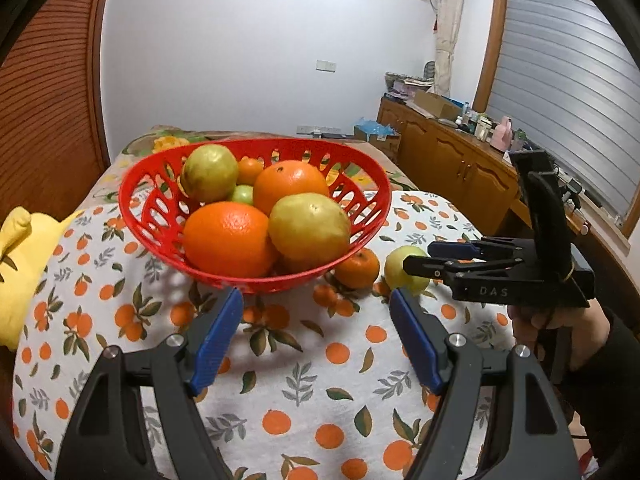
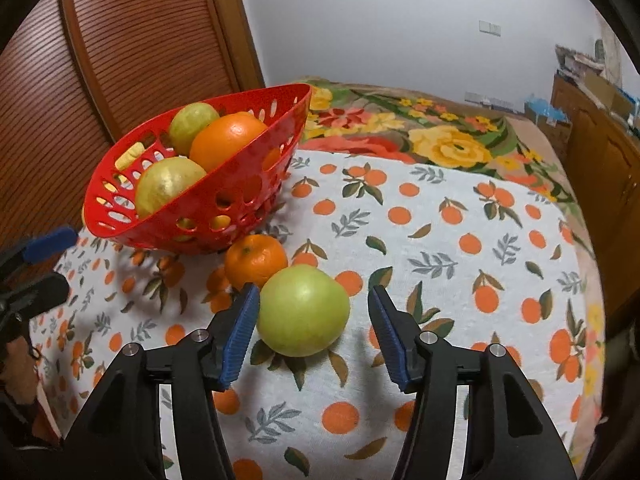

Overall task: Organize fruits
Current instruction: 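Move the right tool toward a green apple while the left tool moves back over the cloth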

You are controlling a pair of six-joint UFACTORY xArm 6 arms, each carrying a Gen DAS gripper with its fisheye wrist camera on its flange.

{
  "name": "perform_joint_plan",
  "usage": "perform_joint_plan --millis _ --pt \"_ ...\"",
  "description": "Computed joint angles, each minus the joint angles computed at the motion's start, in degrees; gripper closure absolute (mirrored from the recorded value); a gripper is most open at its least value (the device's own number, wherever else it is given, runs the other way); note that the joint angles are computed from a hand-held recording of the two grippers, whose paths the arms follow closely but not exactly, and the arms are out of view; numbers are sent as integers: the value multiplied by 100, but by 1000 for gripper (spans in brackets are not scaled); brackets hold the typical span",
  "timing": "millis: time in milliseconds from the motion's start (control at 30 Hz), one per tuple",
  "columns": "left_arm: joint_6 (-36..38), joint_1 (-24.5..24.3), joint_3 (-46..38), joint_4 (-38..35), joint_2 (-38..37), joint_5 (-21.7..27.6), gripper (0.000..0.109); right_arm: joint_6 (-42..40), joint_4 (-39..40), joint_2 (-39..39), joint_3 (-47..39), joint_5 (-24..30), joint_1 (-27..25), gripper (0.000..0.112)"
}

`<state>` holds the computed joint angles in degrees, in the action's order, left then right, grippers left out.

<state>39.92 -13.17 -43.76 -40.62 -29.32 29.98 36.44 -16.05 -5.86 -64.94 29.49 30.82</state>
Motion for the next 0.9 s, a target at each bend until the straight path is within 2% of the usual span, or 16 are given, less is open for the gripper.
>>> perform_joint_plan --millis 500,633,733,800,900 --pt "-231 -50 119 135 160 -196 33 -469 595 238 -55 -203 63 53" --pt "-364 -104 167 193 209 -314 33 -757 917 286 -36 -284 97 58" --pt "-444 -154 194 194 215 -362 33 -702 796 180 54 -256 119 59" --pt "-531 -229 226 209 194 -403 33 -319 350 -17 194 -137 105 59" --pt "-594 -363 251 219 198 -488 33 -156 170 -292 430 -126 39 59"
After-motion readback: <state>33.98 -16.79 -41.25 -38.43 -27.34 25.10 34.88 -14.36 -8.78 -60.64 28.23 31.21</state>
